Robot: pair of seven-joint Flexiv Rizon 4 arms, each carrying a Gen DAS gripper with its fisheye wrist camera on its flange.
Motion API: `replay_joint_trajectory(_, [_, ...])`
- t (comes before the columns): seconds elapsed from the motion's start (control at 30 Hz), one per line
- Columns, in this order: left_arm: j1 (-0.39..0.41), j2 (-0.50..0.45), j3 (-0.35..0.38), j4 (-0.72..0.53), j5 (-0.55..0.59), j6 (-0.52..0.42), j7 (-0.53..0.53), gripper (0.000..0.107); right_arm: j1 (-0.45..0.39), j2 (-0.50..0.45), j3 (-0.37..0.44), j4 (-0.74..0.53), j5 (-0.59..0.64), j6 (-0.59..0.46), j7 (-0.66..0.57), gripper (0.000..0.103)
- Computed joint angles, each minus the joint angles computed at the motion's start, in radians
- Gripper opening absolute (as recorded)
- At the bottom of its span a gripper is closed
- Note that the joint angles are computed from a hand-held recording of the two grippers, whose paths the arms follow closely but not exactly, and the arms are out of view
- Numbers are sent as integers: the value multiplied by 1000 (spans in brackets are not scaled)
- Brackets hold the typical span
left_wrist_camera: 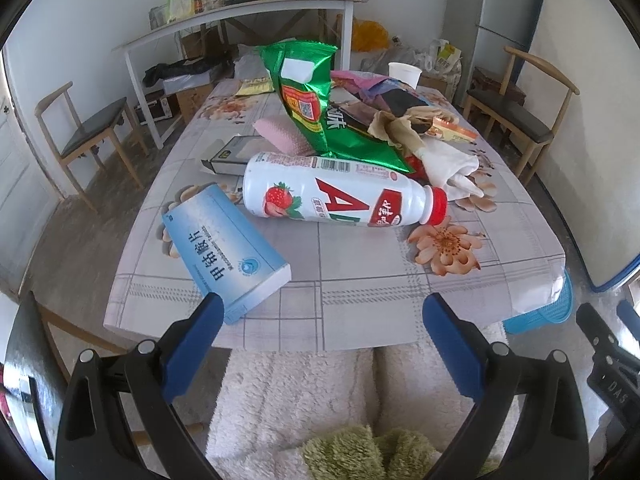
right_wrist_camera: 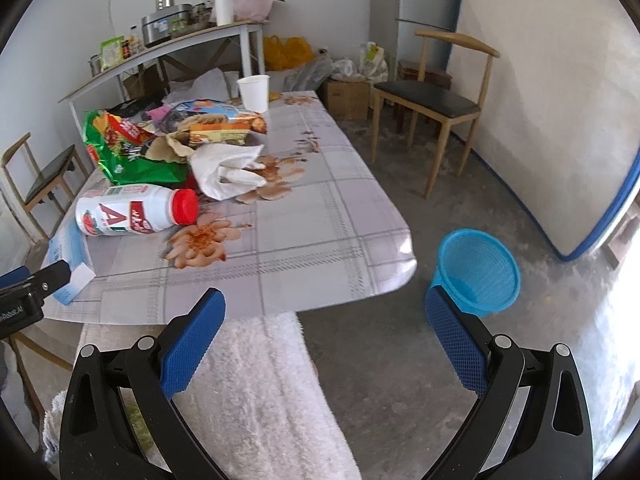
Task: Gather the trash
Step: 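Grasp the blue medicine box with the left tool while the right tool grasps the pink snack wrapper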
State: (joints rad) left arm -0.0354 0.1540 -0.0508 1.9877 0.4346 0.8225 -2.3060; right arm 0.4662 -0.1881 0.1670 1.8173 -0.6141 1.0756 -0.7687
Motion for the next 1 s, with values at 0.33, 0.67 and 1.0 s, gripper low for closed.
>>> replay_joint_trajectory(0.33, [85,83,102,233,-69,431,103,97,42,-93,5,-82,4,118,-97,96])
replay_joint_trajectory(0.67, [169,-30,108,176,-302,310,178,97,88,-160,20,-171,145,72,-249,96])
replay_joint_trajectory(1.0, [139,-155,135,72,-239,202,131,97,100,-175,-15,-188,119,50,-229,96])
